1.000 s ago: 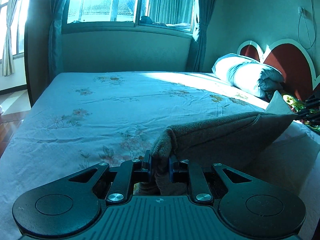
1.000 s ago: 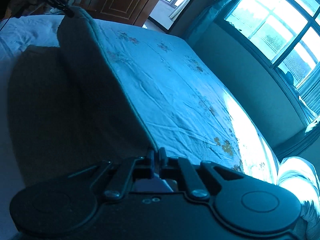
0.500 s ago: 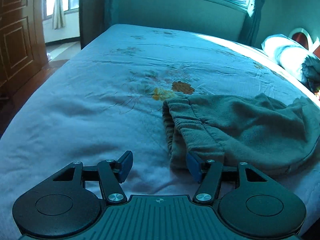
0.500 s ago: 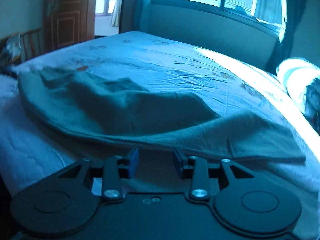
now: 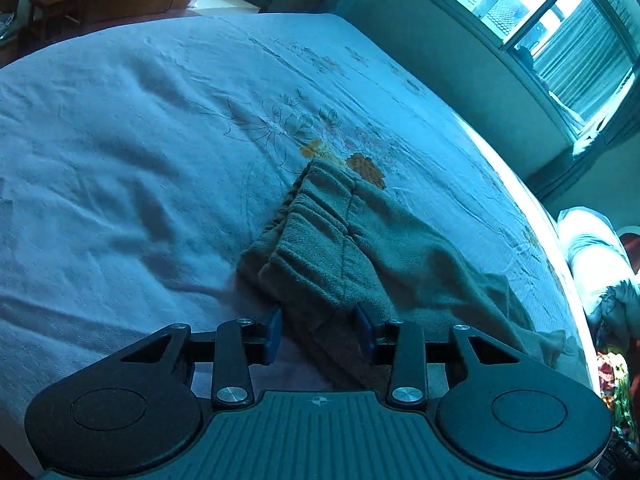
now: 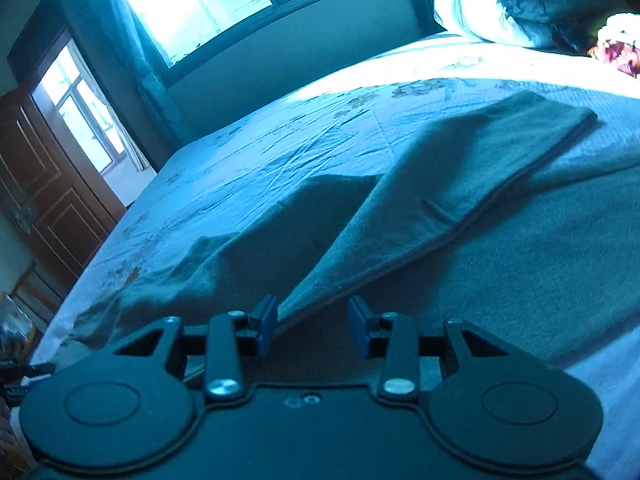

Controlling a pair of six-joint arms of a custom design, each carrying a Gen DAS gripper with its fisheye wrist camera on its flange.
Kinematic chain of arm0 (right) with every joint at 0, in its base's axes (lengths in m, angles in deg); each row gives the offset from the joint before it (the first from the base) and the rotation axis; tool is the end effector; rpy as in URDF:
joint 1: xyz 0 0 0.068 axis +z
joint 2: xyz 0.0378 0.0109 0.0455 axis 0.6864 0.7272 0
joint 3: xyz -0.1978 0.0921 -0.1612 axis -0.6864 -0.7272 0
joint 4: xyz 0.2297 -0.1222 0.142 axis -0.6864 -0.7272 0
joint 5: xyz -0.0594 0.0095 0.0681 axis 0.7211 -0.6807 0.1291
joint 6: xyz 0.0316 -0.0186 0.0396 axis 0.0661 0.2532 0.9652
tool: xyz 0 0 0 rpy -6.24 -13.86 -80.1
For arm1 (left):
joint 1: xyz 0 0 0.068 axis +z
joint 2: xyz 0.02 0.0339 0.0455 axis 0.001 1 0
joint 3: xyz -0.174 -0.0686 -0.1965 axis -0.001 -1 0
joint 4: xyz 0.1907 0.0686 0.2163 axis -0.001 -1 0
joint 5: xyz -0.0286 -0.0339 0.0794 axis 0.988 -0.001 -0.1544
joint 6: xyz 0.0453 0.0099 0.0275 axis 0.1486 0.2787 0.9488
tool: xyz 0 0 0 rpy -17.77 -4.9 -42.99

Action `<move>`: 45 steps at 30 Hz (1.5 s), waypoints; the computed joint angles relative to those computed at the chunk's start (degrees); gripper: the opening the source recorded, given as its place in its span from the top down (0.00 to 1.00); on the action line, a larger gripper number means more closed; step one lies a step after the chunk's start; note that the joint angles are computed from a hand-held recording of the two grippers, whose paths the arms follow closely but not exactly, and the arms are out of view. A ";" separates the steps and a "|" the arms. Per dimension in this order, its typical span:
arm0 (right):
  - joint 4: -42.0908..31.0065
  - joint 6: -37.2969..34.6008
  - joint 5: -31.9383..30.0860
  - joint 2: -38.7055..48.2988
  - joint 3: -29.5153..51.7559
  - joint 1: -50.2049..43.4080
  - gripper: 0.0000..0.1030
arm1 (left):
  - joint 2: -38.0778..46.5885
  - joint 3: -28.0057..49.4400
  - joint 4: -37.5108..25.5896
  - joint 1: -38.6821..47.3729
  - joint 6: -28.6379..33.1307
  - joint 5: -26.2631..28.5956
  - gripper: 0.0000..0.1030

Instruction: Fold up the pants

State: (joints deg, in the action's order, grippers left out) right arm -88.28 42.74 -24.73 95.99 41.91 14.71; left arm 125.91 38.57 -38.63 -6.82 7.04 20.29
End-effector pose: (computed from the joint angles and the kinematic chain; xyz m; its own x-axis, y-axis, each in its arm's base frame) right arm 0.1998 -0.0841 0.1443 -0.6169 0.4322 -0.6577 0.0610 0.8595 0.5076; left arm 0.2632 -0.0343 0.1120 -0.6567 -0.5383 -0.5282 -0.2965 0.8283 -0.4755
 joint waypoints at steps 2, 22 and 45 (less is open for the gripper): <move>0.90 2.70 -1.28 3.42 1.21 -0.06 0.70 | 2.71 1.74 -0.44 -1.21 -1.65 -1.38 0.62; 12.98 14.60 -4.35 9.60 5.06 4.36 1.00 | 0.37 8.75 -3.79 -0.13 12.30 -0.67 0.79; 7.83 5.13 -1.47 -1.03 -5.07 3.85 1.00 | 4.91 7.11 -1.82 4.89 21.34 6.30 0.79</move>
State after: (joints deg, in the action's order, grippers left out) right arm -80.45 47.86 -26.20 94.95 36.83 18.56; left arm 130.82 45.68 -40.45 -1.93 28.38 26.59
